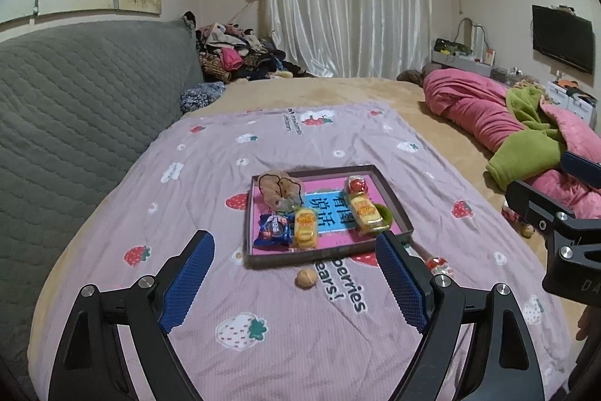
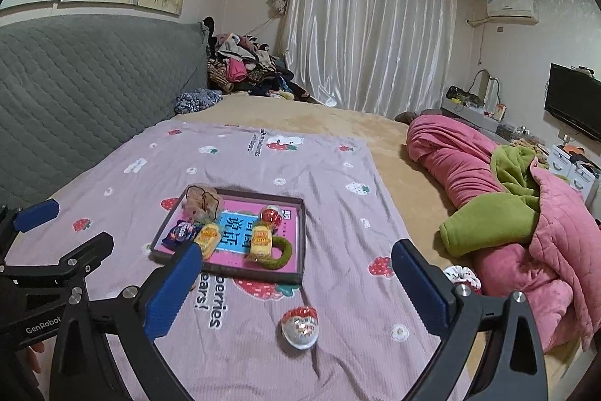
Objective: Organize objects
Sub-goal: 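Move left tool to the walnut while right tool moves to the silver King egg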
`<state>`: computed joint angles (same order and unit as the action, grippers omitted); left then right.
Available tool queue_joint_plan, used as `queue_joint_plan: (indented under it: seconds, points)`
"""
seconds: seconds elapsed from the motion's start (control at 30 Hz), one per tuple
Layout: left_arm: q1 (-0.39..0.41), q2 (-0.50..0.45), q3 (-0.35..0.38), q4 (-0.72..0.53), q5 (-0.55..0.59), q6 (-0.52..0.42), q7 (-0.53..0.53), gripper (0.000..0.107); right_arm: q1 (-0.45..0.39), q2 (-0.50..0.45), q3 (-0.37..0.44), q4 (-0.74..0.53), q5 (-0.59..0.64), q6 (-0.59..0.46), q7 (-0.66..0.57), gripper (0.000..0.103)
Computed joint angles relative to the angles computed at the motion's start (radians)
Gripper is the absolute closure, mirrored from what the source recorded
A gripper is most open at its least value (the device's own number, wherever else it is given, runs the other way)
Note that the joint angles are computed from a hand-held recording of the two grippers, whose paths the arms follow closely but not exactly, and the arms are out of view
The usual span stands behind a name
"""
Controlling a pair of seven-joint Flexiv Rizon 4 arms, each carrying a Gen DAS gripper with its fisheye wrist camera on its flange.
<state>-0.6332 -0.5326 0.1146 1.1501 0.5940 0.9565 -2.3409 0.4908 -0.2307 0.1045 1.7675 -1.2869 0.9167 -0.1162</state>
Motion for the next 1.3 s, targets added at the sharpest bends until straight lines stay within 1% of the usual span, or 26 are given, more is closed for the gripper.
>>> queue_joint_plan:
  seconds: [0.33,0.63,0.9,1.3]
  points:
    - [-0.017,0.025,-0.009,0.035,0.020,-0.018,-0.013,0.018,-0.001,0.035,0.022,0.046,0.004,-0.025,0.014,0.001]
    - [-0.016,0.023,-0.021,0.043,0.027,-0.030,-0.011,0.018,-0.006,0.033,0.030,0.070,0.024,-0.030,0.017,0.001]
    - [-0.002,-0.002,-0.027,0.047,-0.001,-0.030,0.004,0.018,-0.007,0.018,0.025,0.090,0.039,-0.021,0.017,0.001]
    - [0.008,-0.083,-0.029,0.025,-0.084,-0.033,0.067,0.018,-0.020,-0.022,0.004,0.116,0.066,0.029,0.031,0.001]
